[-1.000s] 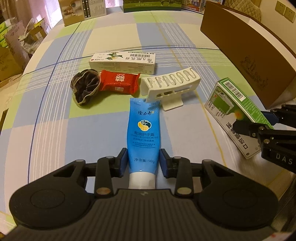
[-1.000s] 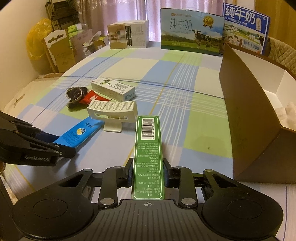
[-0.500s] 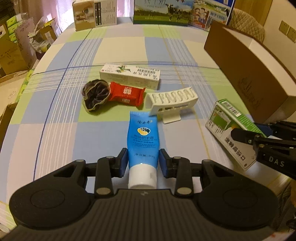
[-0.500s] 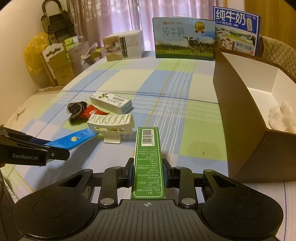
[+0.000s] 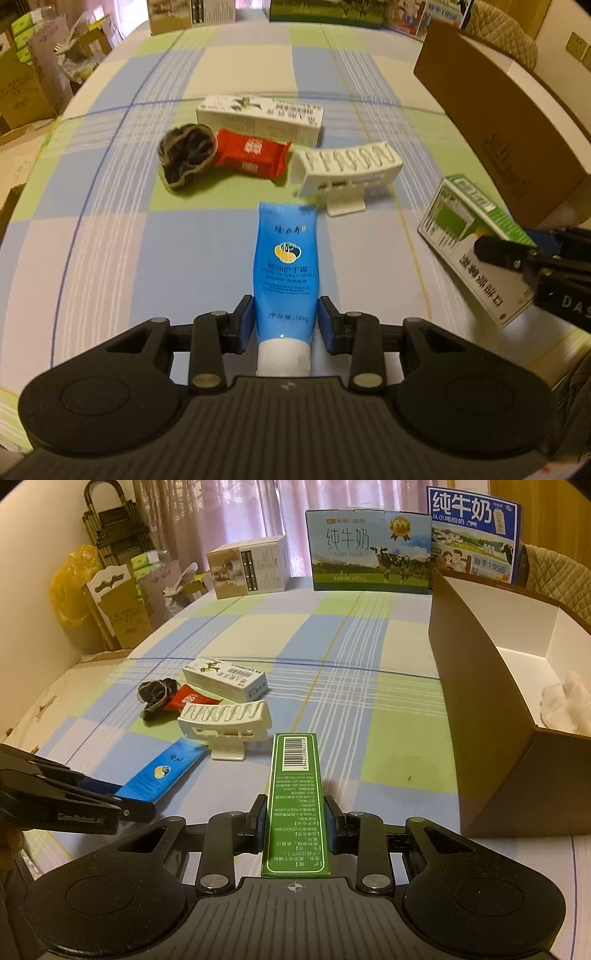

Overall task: Organize objects
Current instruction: 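Lift the blue tube with the left tool while the right tool lifts the green box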

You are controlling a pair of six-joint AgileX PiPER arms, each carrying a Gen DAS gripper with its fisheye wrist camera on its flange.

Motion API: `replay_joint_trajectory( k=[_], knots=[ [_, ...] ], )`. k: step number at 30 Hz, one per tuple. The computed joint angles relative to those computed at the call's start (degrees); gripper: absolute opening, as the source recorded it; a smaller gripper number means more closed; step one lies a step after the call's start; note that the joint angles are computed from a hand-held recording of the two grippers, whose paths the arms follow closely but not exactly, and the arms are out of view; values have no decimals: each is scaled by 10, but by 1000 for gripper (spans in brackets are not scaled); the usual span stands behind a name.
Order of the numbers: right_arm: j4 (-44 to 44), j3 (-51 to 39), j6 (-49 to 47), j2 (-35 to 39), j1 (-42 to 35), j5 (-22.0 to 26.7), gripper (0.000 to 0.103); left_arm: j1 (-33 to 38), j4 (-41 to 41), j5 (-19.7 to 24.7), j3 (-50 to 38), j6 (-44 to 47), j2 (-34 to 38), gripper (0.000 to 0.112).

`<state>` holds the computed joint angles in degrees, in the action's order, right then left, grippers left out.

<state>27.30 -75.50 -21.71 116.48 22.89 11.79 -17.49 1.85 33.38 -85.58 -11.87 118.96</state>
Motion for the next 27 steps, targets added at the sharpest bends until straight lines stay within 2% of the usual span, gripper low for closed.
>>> replay_joint_trajectory(
  k=[8,12,17,22,27],
  knots=[
    [-10,-13,7,11,0,10,27,-8,34,9,-39,-8,33,35],
    [-31,-23,32,18,3,4,27,-14,58,4,-46,-12,41,36],
    [-2,-21,-7,21,4,-10,27,-13,60,-1,-53,-12,47,35],
    [-15,-13,12,17,1,-17,26,-10,63,-10,-37,-26,35,35],
    [82,7,-73,0,-5,-28,26,-6,70,-24,-3,-43,4,34]
  ],
)
